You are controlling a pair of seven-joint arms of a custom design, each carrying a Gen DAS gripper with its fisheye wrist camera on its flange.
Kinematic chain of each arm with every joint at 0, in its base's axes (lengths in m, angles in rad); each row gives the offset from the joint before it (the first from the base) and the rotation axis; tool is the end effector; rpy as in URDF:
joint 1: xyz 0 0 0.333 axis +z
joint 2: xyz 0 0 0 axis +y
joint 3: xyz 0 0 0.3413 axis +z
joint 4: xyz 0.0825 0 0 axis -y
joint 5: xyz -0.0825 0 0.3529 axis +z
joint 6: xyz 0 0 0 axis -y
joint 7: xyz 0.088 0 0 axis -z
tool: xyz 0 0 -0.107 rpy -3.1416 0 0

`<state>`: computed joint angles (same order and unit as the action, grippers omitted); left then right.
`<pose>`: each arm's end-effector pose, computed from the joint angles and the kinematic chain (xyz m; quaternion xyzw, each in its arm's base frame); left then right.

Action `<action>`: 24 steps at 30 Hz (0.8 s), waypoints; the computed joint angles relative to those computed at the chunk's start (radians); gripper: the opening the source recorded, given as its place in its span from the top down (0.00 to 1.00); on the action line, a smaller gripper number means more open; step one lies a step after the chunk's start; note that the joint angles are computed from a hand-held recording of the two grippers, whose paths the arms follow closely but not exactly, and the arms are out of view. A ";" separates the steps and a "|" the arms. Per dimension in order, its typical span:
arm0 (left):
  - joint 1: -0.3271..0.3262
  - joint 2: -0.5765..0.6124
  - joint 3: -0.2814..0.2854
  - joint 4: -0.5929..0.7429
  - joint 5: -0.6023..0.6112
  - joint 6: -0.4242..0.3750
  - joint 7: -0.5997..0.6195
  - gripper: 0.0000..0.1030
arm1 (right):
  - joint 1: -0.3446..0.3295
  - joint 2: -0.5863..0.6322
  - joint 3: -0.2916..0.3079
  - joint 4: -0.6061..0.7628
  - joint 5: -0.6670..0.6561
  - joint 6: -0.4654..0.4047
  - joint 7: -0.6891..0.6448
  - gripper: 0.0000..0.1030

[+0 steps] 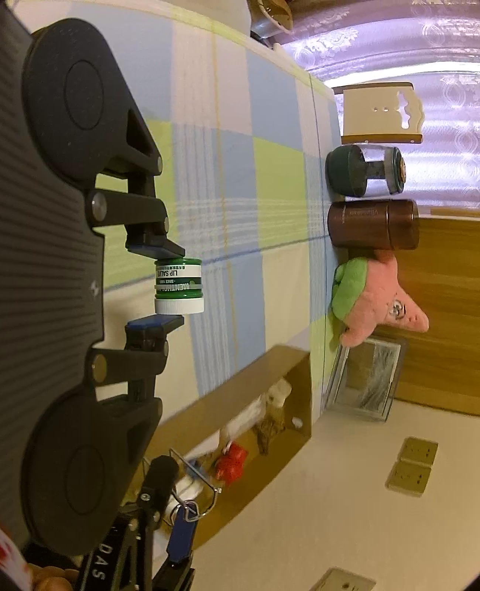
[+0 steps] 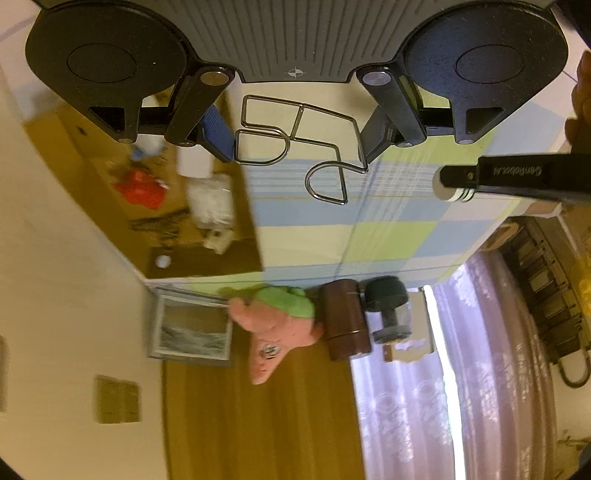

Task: Organize rigid objects
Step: 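Carry the pill bottle and wire rack over the cardboard box with both tools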

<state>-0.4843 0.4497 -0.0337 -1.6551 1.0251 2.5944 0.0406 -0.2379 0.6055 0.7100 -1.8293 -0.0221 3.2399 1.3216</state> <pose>0.5946 -0.3536 0.4352 -0.7216 0.5622 -0.2884 0.2831 0.6496 0.2227 0.4196 -0.7491 0.4660 -0.1673 0.4402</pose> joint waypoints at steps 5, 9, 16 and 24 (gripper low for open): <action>-0.052 0.010 -0.014 0.029 0.010 -0.040 -0.063 0.74 | -0.098 -0.076 0.031 -0.111 -0.008 0.038 0.033 0.32; -0.076 0.041 -0.030 0.076 -0.005 -0.041 -0.056 0.74 | -0.165 -0.118 0.041 -0.160 -0.036 0.050 0.081 0.32; -0.135 0.140 -0.027 0.231 -0.076 -0.044 0.049 0.74 | -0.259 -0.160 0.047 -0.189 -0.079 0.043 0.152 0.32; -0.199 0.260 0.009 0.428 -0.184 -0.069 0.179 0.74 | -0.344 -0.153 0.084 -0.175 -0.097 0.022 0.142 0.32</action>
